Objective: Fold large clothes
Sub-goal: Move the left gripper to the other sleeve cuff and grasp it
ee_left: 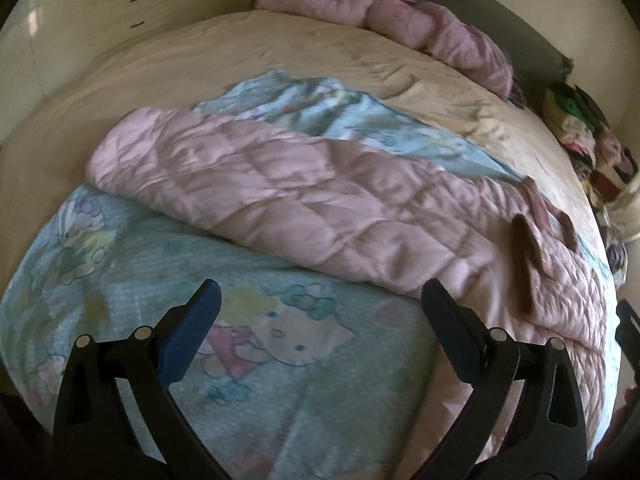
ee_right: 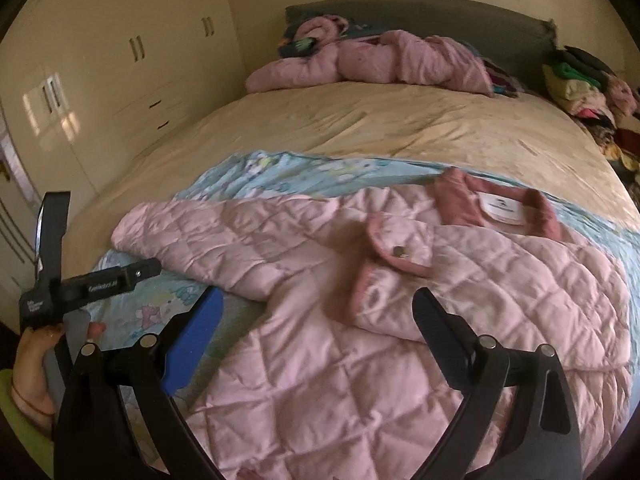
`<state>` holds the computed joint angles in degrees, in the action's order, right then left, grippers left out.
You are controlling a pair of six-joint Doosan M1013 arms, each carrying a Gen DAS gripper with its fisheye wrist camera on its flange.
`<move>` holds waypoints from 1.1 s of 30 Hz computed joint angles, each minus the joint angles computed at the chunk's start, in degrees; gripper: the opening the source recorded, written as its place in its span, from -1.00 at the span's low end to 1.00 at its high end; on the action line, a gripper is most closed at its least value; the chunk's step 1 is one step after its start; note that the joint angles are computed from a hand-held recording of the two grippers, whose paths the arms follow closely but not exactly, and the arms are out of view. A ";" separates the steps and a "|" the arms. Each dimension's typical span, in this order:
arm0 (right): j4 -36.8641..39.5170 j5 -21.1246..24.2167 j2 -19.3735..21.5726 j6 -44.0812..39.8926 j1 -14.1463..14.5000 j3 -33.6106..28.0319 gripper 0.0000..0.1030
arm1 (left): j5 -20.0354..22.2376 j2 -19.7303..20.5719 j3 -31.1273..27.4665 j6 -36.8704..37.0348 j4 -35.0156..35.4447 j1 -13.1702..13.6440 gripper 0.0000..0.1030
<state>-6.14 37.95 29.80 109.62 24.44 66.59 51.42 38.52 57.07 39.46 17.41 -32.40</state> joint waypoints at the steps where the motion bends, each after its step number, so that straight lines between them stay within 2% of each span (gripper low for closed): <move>1: 0.27 0.29 0.45 -0.48 0.18 -0.54 0.84 | -0.47 -0.15 0.61 -0.82 -0.24 0.52 0.82; 15: 5.58 2.53 4.47 -6.13 1.02 -3.84 0.84 | -1.84 1.54 1.48 -8.27 -2.05 5.92 0.82; 21: 6.21 2.83 4.61 -6.05 0.52 -3.63 0.84 | -6.12 2.71 1.85 -10.57 -6.99 8.71 0.82; 24: 5.91 2.62 4.42 -5.37 0.23 -3.27 0.84 | -5.68 3.51 1.19 -12.85 -7.10 9.52 0.82; 25: 6.08 2.60 4.35 -5.32 0.10 -3.16 0.84 | -5.61 3.65 1.03 -14.00 -6.93 9.80 0.72; 26: 6.11 2.58 4.25 -5.15 0.00 -3.00 0.84 | -5.35 3.66 0.97 -15.07 -6.19 9.86 0.38; 28: 5.85 2.39 3.87 -4.52 -0.24 -2.44 0.84 | -3.81 3.83 0.23 -17.72 -4.01 9.94 -0.01; 29: 5.86 2.14 3.58 -4.26 -0.37 -2.00 0.84 | -4.81 3.53 0.71 -18.33 -3.81 10.10 -0.33; 31: 5.69 1.71 2.90 -3.73 -0.64 -1.01 0.84 | -7.07 2.56 2.03 -19.11 -2.63 10.26 -0.58; 33: 5.58 1.50 2.42 -3.30 -0.87 -0.32 0.84 | -9.52 1.53 3.22 -19.65 -1.05 10.04 -0.68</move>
<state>-0.56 39.45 32.22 106.32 23.57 66.27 41.90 40.05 60.29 19.80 16.36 -22.36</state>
